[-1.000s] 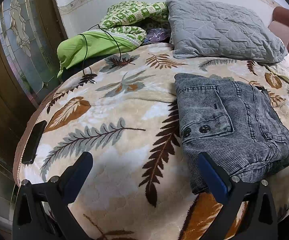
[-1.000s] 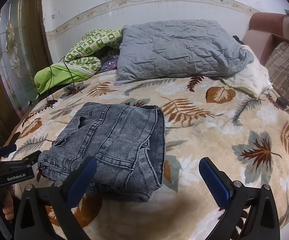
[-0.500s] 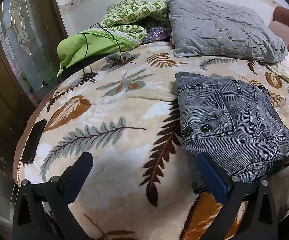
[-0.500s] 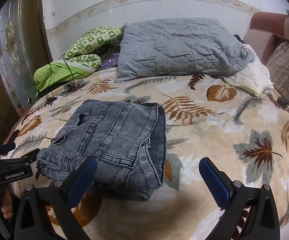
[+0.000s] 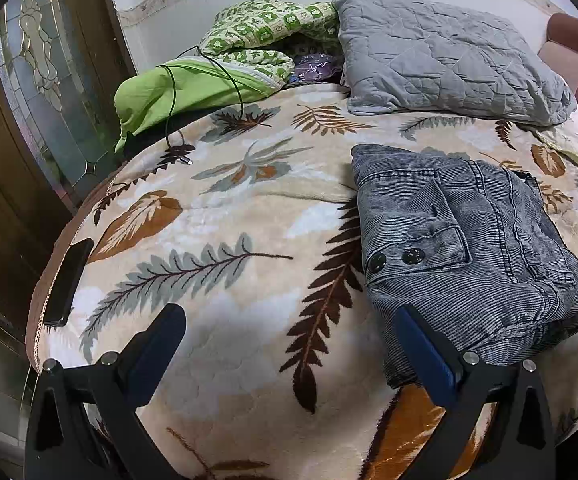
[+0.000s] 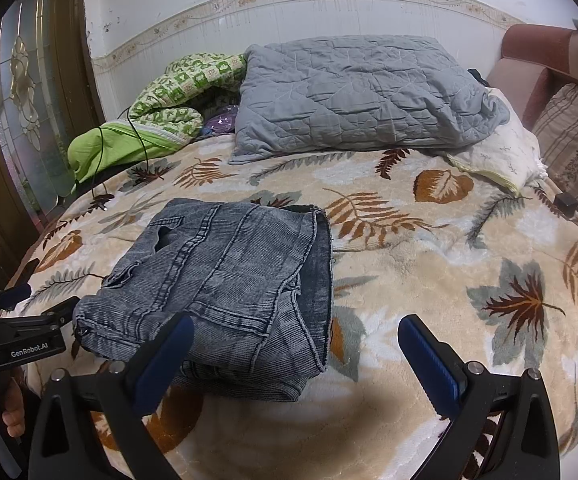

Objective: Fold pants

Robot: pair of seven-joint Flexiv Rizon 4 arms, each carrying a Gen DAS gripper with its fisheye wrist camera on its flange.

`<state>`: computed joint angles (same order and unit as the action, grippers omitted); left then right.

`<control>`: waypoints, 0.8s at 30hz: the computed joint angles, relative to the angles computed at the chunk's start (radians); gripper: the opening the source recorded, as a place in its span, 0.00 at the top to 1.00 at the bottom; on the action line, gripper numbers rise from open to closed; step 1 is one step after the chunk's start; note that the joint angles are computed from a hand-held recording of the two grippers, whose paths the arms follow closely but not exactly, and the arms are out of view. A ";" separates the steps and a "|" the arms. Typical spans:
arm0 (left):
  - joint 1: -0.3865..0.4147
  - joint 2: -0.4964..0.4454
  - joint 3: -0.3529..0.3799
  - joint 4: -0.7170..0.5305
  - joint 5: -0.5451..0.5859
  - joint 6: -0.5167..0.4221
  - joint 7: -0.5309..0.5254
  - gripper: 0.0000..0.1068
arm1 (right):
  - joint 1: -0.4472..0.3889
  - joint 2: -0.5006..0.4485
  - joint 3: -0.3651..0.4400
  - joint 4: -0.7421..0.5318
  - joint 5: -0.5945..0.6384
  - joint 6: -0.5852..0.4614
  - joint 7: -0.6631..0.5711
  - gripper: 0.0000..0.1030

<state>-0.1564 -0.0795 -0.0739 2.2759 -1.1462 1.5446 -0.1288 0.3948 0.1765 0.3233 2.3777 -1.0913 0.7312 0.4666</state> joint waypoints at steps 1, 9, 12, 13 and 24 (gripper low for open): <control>0.000 0.000 0.000 0.000 -0.001 0.000 0.001 0.04 | 0.000 0.000 0.000 0.000 0.000 0.000 0.000 0.00; 0.000 0.000 0.000 0.000 0.001 -0.001 -0.001 0.04 | -0.001 0.000 0.000 0.000 0.000 0.001 -0.001 0.00; 0.001 -0.001 0.001 0.000 0.002 -0.001 -0.001 0.04 | 0.000 0.000 0.000 0.000 0.000 0.000 -0.001 0.00; 0.001 -0.001 0.001 0.000 0.002 -0.002 0.000 0.04 | -0.001 0.000 0.000 0.000 0.000 0.000 -0.001 0.00; 0.003 -0.001 0.000 0.000 0.003 -0.003 0.000 0.04 | -0.001 0.000 0.000 0.000 0.000 0.000 -0.001 0.00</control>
